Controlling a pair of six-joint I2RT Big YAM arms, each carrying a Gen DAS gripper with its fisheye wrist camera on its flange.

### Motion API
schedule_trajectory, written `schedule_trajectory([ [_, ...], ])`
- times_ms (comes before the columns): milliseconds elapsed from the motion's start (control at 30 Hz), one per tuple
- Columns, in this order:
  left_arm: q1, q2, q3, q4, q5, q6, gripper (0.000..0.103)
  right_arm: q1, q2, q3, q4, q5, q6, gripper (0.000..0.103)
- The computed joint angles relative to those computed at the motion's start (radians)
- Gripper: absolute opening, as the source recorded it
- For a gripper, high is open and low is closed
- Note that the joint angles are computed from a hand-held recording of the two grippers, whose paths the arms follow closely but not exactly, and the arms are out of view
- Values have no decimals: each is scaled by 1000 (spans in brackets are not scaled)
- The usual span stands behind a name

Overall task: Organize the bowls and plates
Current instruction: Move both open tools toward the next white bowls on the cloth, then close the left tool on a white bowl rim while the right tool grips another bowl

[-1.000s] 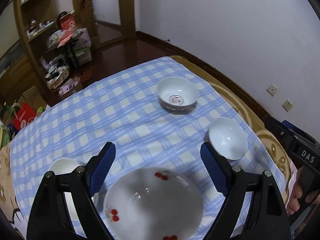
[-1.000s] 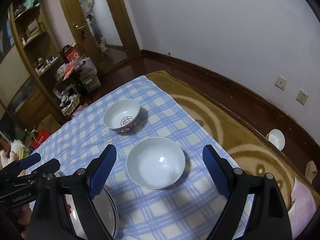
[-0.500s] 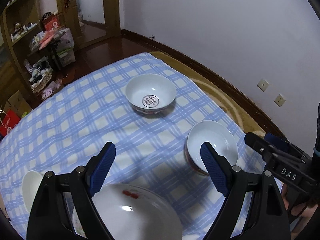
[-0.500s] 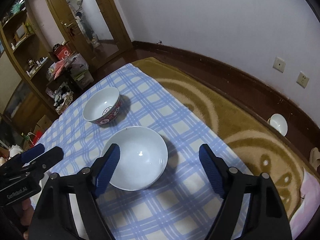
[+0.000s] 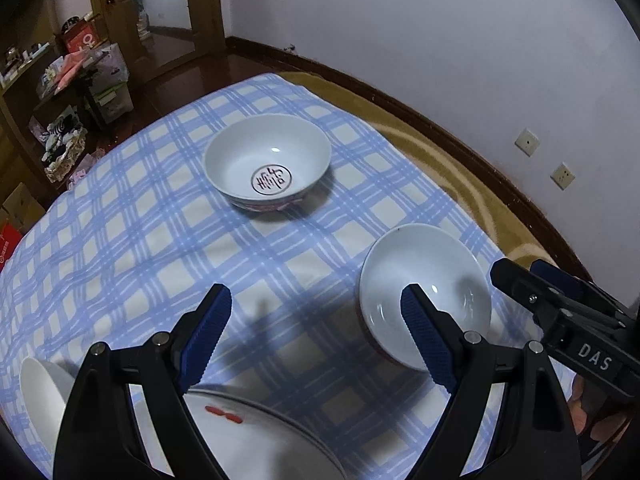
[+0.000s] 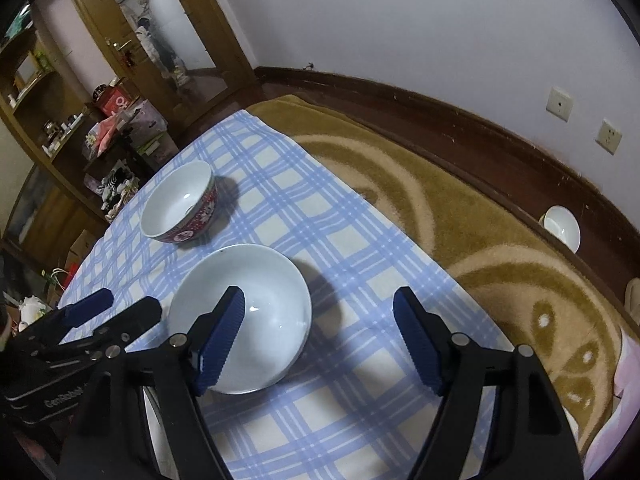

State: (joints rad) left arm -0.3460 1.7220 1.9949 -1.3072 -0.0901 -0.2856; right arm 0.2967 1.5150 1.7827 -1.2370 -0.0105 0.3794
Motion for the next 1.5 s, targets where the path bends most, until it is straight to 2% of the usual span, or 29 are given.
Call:
schedule_trajectory([
  [200,-4,46,31,-33,-1,9,86,-14,12,-1,-12,-20,-1,80],
  [267,-4,58,41,-45,1,9,86,-18,27,4,-25,-35,1,70],
  [367,-7,71,52,-60,-5,14,85,-23,39,6,-43,-62,7,67],
  [467,-10,82,58,-68,-9,19,85,-27,47,4,-53,-94,20,58],
  [500,-11,84,59,-70,-9,18,77,-27,49,3,-54,-104,23,56],
  [533,-12,90,65,-81,-4,18,64,-26,54,5,-60,-113,23,51],
  [567,-11,101,78,-101,8,15,56,-25,59,8,-67,-114,22,47],
  [600,-9,108,83,-112,23,9,46,-24,63,10,-75,-112,25,37],
  [767,-2,99,58,-88,84,-43,31,-28,71,8,-73,-176,30,15],
  [833,-3,102,56,-89,88,-49,22,-20,81,17,-79,-174,22,14],
  [1000,-8,106,47,-83,109,-54,9,1,99,34,-92,-140,23,11],
  [1100,-6,97,40,-82,111,-64,9,10,94,37,-81,-109,8,10],
  [1233,3,81,22,-79,133,-79,9,9,82,31,-62,-122,15,10],
  [1500,9,6,-35,-63,112,-86,10,46,69,60,-79,-93,-8,10],
])
